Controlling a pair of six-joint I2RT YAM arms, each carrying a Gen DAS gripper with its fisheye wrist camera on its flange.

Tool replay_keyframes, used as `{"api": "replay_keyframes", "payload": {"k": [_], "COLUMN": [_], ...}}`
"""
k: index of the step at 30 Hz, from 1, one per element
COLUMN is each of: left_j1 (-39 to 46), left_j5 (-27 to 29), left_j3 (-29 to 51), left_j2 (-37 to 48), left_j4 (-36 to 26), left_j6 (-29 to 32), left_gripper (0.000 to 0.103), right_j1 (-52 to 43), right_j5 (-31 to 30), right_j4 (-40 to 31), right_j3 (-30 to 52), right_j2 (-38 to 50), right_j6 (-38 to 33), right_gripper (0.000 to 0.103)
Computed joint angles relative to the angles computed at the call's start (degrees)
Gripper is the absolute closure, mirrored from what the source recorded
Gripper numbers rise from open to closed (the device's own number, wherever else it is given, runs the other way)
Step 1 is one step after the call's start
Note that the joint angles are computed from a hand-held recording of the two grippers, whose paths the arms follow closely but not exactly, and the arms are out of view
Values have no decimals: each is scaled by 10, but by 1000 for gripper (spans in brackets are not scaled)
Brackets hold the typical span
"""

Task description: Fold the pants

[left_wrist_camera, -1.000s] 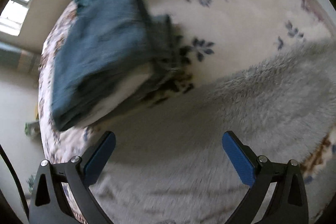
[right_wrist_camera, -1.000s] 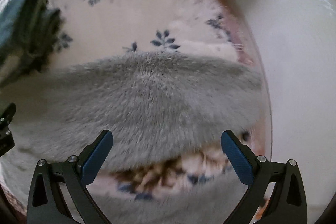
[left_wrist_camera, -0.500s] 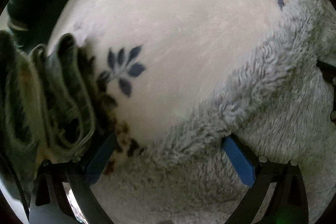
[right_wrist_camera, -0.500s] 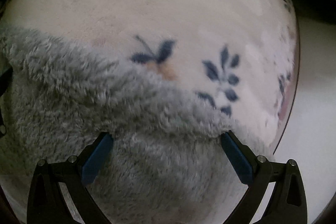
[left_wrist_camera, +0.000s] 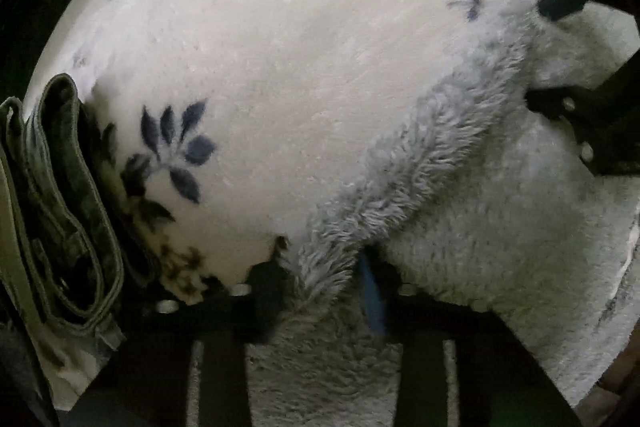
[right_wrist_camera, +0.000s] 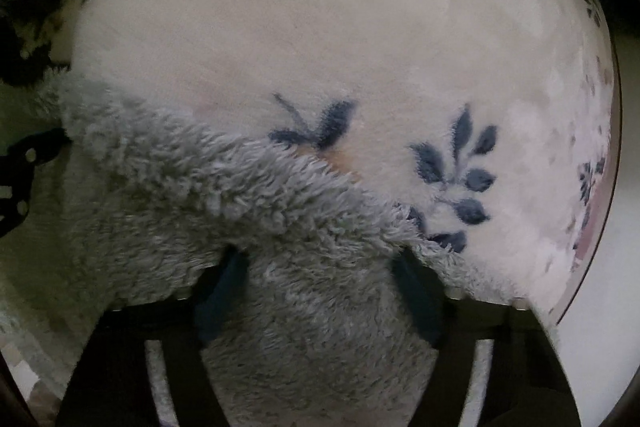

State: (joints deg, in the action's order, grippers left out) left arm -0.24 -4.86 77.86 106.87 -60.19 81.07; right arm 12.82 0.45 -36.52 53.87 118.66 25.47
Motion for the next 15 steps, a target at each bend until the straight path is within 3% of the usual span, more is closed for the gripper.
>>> {"api": "replay_keyframes", "payload": {"k": [3,4,9,15], "left_j1": [20,25,65,141], "left_j5": [13,17,48,87], "left_j3": [-5,3,54,225], "left_j2": [-38,-46,-79,-75], "left_j4": [-24,-35,-108,-284], "left_j6": [26,28,53,67], "left_gripper": [95,97,98,98], "right_j1": [-2,-4,2,51], "right_j5": [-2,5,24,46], "right_j4": [1,-2,-10,-61], "right_j3": [-26,-33,-102,-165], "right_j2": [-47,-62,-172,-334], "right_j6": [33,39,91,180], "right_gripper": [79,85,92,93]}}
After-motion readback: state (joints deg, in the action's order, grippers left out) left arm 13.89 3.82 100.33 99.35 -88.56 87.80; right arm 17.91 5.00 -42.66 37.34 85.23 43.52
